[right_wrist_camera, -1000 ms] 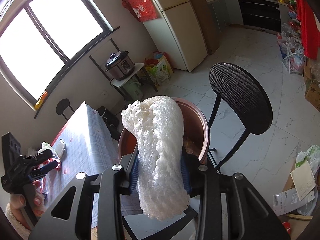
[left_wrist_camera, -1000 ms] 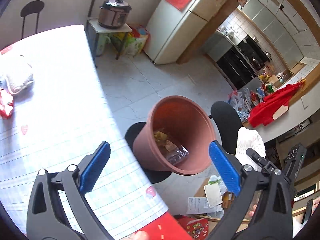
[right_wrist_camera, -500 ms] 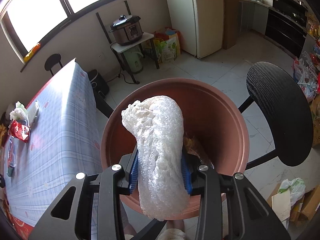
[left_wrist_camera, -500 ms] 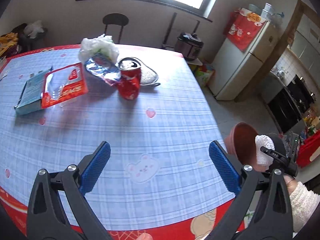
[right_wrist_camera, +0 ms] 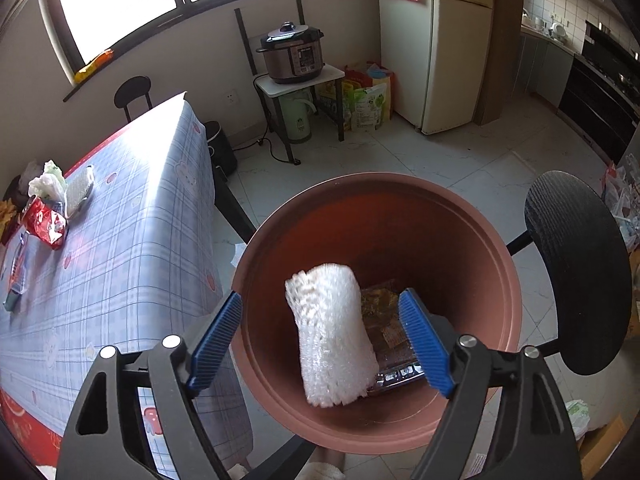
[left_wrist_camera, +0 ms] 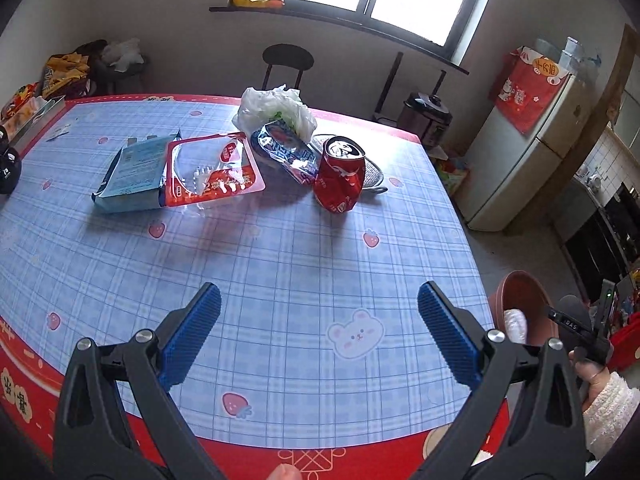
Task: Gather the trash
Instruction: 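Move both tools back over the table toward the remaining trash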
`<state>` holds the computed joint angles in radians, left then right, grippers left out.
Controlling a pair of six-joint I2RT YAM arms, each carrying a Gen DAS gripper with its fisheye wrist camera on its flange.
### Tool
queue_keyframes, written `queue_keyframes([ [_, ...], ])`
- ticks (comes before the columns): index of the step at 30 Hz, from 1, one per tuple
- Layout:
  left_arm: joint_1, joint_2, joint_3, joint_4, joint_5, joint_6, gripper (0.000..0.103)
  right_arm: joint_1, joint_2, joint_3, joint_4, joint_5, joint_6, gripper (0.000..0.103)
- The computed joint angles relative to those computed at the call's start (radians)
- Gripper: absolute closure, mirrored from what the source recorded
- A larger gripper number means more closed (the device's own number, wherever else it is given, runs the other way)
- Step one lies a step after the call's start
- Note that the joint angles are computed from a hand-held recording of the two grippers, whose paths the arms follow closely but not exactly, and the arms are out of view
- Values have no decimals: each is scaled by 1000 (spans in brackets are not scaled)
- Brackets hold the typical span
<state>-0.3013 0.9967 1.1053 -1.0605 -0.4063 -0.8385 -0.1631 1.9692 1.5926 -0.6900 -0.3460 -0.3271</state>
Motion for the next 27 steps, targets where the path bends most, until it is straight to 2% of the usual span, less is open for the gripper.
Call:
queue_keyframes([
  [3, -13, 2, 0, 1, -4, 2, 6, -8, -49, -35, 28, -14, -15, 5],
  [5, -21, 7, 2, 7, -11, 9, 6, -14, -100, -73, 51, -43, -37, 5],
  [7, -23, 6, 1, 19, -13, 14, 6, -22, -127, -70, 5, -100, -70, 5],
  [10, -13, -11, -7, 43, -2, 20, 6, -30, -204, -118, -1, -169, -76, 5],
  [16, -5, -54, -12, 24, -43, 44, 6, -59, -370, -273, 83, -267, 43, 5],
  [19, 39, -104, -36, 43, -20, 79, 6, -69, -415, -333, 107, -319, 74, 5],
  [27, 177, -189, -60, 26, 13, 188, 6, 1, -485, -444, 135, -297, 89, 5],
])
